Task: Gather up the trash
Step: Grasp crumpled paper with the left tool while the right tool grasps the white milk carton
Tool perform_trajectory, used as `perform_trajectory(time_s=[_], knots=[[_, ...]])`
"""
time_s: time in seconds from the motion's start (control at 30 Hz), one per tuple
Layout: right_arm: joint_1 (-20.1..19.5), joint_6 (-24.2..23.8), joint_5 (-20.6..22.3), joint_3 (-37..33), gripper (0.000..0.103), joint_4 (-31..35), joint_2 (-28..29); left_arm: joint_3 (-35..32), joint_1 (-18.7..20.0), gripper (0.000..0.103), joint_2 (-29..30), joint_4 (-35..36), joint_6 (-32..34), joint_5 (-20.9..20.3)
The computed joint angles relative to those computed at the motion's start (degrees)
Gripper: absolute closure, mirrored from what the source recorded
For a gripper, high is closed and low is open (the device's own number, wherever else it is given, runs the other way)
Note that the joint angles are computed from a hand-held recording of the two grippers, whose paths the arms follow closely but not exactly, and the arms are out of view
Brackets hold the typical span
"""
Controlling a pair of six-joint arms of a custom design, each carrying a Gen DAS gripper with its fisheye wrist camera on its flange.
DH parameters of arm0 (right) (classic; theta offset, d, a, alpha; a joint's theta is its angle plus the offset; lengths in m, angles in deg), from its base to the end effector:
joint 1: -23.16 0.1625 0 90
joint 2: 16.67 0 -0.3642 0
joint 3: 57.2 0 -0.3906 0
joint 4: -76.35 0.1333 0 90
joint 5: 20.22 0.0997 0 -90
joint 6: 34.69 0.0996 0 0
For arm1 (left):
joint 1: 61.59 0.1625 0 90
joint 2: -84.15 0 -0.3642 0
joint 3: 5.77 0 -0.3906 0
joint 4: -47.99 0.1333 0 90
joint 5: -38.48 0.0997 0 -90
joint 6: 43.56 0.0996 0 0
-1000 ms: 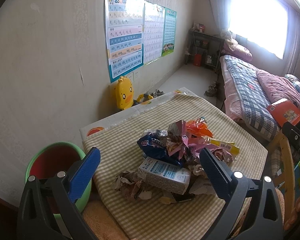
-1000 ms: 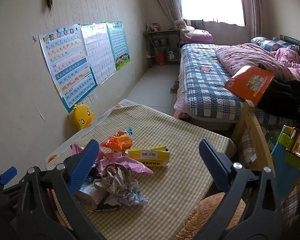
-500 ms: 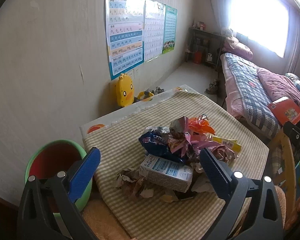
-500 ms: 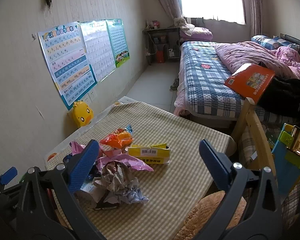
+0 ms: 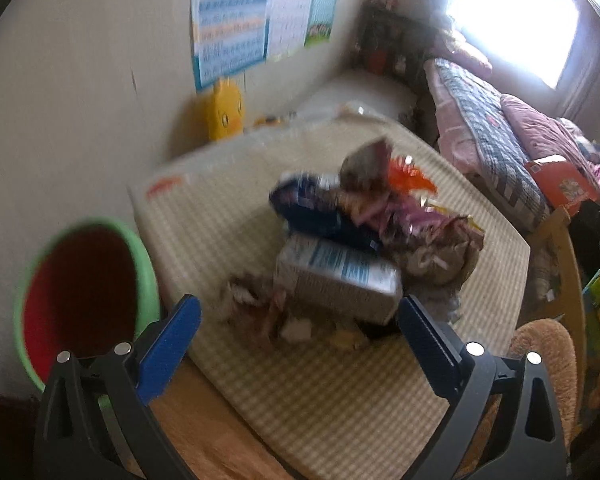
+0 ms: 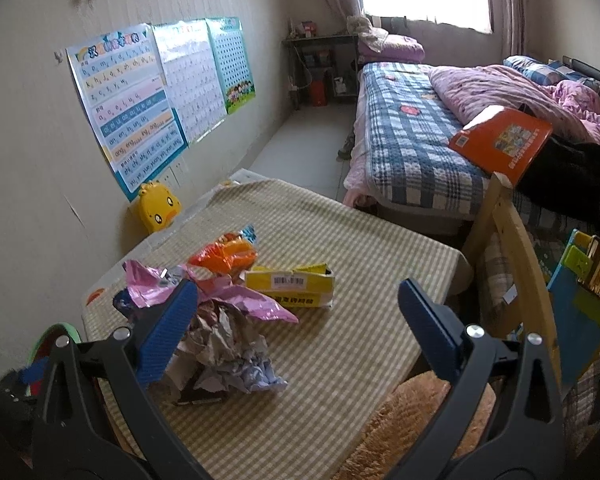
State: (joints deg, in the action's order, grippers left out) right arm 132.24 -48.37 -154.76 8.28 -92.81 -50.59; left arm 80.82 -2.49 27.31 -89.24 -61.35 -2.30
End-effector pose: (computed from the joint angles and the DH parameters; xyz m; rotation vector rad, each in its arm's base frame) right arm 0.3067 -0.6925 0.1871 0.2409 -2.2388 1.0190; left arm -0.1562 -0.6675 0.2415 0.1045 2.3676 -0.7775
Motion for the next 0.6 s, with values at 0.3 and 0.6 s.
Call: perform_trajectory(time_s=[0.3,0.6], knots=[[-0.8,2.0,-0.9,1.8,0.004,2.9,-1.2,-1.3,3.5,0.020,1.3,3.2,-7.8,1.5],[-0.9,2.2,-0.5,2.4,0.004,4.8,-1.8,-9.3,6.2,0.020,7.3,14.7,-7.4,2.4]])
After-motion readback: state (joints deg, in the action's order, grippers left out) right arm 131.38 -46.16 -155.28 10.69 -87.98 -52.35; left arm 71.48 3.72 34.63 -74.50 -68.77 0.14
